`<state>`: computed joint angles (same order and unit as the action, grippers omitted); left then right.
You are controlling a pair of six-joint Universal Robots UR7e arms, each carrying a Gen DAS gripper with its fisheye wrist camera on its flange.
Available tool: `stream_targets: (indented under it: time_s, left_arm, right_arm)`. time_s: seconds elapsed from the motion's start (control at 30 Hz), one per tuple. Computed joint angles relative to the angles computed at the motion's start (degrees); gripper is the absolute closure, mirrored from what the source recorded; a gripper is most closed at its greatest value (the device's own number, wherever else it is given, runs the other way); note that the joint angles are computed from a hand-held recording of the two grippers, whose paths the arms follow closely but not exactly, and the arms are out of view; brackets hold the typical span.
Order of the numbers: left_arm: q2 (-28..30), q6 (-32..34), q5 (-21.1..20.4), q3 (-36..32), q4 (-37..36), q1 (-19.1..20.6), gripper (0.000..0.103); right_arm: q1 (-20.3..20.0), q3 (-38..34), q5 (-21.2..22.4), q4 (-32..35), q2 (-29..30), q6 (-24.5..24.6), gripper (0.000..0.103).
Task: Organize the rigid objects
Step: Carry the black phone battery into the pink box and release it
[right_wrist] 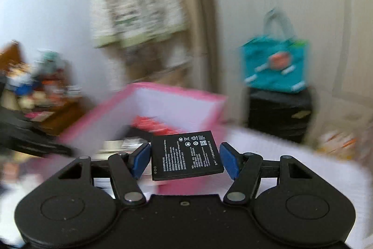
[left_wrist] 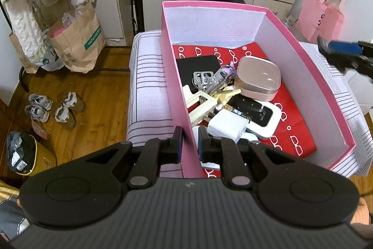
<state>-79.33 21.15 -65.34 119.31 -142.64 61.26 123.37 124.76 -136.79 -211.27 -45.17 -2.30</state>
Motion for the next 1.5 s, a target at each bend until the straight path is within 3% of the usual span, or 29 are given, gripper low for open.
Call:
stream_targets:
  time_s: [0.1, 0.13, 0.2, 0.33, 0.4, 0.53, 0.87, 1.07, 1.27, 1.33, 1.4, 1.5]
  left_arm:
    - [0.0, -0.2, 0.1, -0.8, 2.1, -0.2, 0.091]
    - [0.0, -0.3, 0.4, -0.8, 2.1, -0.4, 0.091]
    - [-0.1, -0.3, 0.8, -0.2, 1.2, -0.6, 0.091]
    - [-0.3, -0.3, 0.3, 0.3, -0.3, -0.2, 0.091]
    - [-0.4, -0.5, -0.2, 0.3, -0.3, 0.1, 0.091]
    - [-0.5, 0.2, -0.5, 0.2, -0.2, 0.3, 0.091]
    - [-0.2, 0.7, 0.7, 0.3, -0.1, -0.4, 0.091]
    - [-0.4, -0.9, 1.6, 0.7, -0.6, -1.1, 0.091]
    - [-3.5, -2.4, 1.6, 1.9, 1.0, -2.4, 0.087]
    - [-4.7, -3.5, 2.1, 2.0, 2.9, -3.2, 0.069]
    - [-5.7, -5.0, 1.8, 1.8, 4.6, -3.7, 0.058]
    - [-7.3, -6.8, 0.8, 1.8, 7.1, -4.3, 0.049]
  right_arm:
    - [-0.7, -1.6, 10.0, 16.4, -4.2, 6.5, 0.033]
    - [-0.7, -2.8, 11.1, 20.1, -4.3, 6.9, 0.041]
    - [-0.5, -5.6, 11.2, 25.8, -3.5, 6.2, 0.061]
    - [-0.7, -10.1, 7.7, 31.1, 0.2, 4.2, 0.062]
    - [-1.1, -10.4, 5.8, 31.1, 1.5, 5.3, 0.063]
    - [-2.0, -7.9, 6.2, 27.1, 0.5, 7.1, 0.062]
    - [1.7, -5.9, 4.2, 25.4, 0.9, 11.5, 0.061]
    - [1.9, -6.1, 4.5, 25.4, 1.7, 11.8, 0.053]
    - [2.1, -6.5, 5.8, 27.3, 1.2, 12.9, 0.035]
    - [2.6, -6.1, 6.5, 26.7, 0.8, 13.2, 0.019]
    - [3.8, -6.5, 4.7, 27.6, 0.8, 15.5, 0.007]
    - [6.1, -8.1, -1.8, 33.1, 1.0, 21.8, 0.005]
